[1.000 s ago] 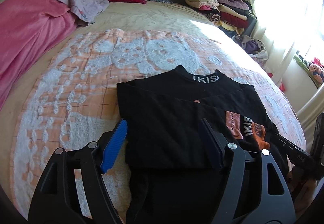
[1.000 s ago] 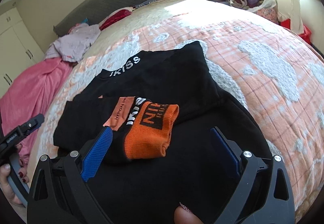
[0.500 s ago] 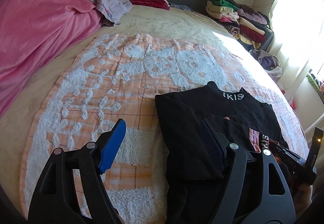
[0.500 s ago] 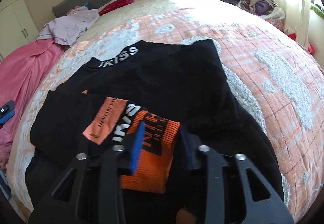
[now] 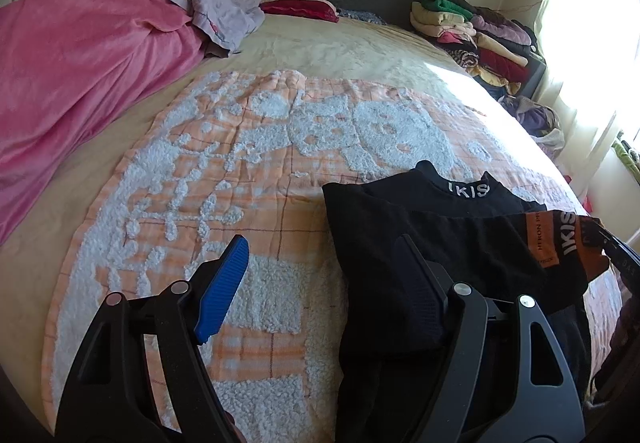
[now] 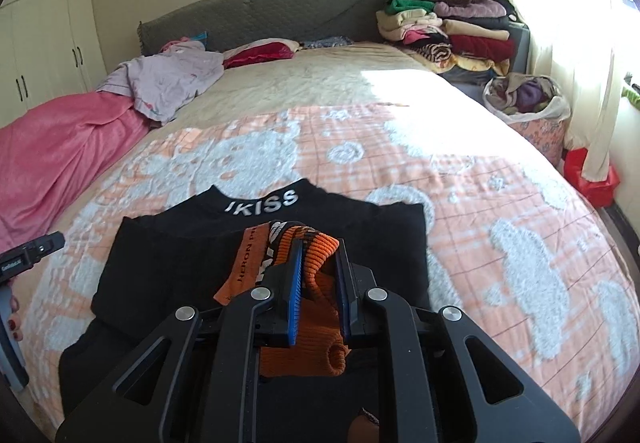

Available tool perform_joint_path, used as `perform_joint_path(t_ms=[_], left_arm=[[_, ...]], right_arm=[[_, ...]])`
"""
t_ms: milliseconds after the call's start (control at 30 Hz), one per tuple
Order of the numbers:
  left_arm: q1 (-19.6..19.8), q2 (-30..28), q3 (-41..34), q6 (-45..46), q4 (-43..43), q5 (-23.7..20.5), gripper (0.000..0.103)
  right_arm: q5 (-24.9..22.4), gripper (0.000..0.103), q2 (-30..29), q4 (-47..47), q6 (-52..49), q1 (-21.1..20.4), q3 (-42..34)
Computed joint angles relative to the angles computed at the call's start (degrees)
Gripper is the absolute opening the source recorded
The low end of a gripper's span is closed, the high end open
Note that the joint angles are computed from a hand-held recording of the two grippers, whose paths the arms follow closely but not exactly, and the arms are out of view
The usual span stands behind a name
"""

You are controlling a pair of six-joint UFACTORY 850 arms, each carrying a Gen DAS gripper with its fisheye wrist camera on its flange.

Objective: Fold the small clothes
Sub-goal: 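Close the right tool on the folded orange cuffs, then open it, then move both open tools along the sweatshirt body toward its hem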

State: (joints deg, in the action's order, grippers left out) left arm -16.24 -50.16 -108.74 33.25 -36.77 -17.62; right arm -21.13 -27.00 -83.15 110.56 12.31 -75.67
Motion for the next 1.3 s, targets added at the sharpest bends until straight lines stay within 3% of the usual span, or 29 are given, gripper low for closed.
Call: perform_joint_path(t_ms=[600,767,1033,1133,1300], left_arm=[[-5.5,-5.7,-7.2,-3.2,11.0,-1.6,0.067],[-5.9,-6.6,-8.1,-3.9,12.5,-2.2,0.067],[-6.0,-6.8,-8.3,-4.7,14.0,-2.6,0.067],[-6.3,-7.1,-8.4,-5.2,15.4,-2.9,0.059],[-6.6,-7.2,-8.3,-3.3,14.6,-3.4,0.058]], right_arm=[[-1.3,0.015,-2.0,3.6,-2.4,-0.9,0.1],[-6.9,0.029,-1.6,5.7,-3.4,-0.6,0.6],[-2.9,0.039,0.8,3.0,-0.6,-0.3,3.6],[-1.8,0.039,0.2,4.1,-3.2,0.5,2.8],[-0.1,0.040,-1.4,7.5,-8.4,1.8,0.6]])
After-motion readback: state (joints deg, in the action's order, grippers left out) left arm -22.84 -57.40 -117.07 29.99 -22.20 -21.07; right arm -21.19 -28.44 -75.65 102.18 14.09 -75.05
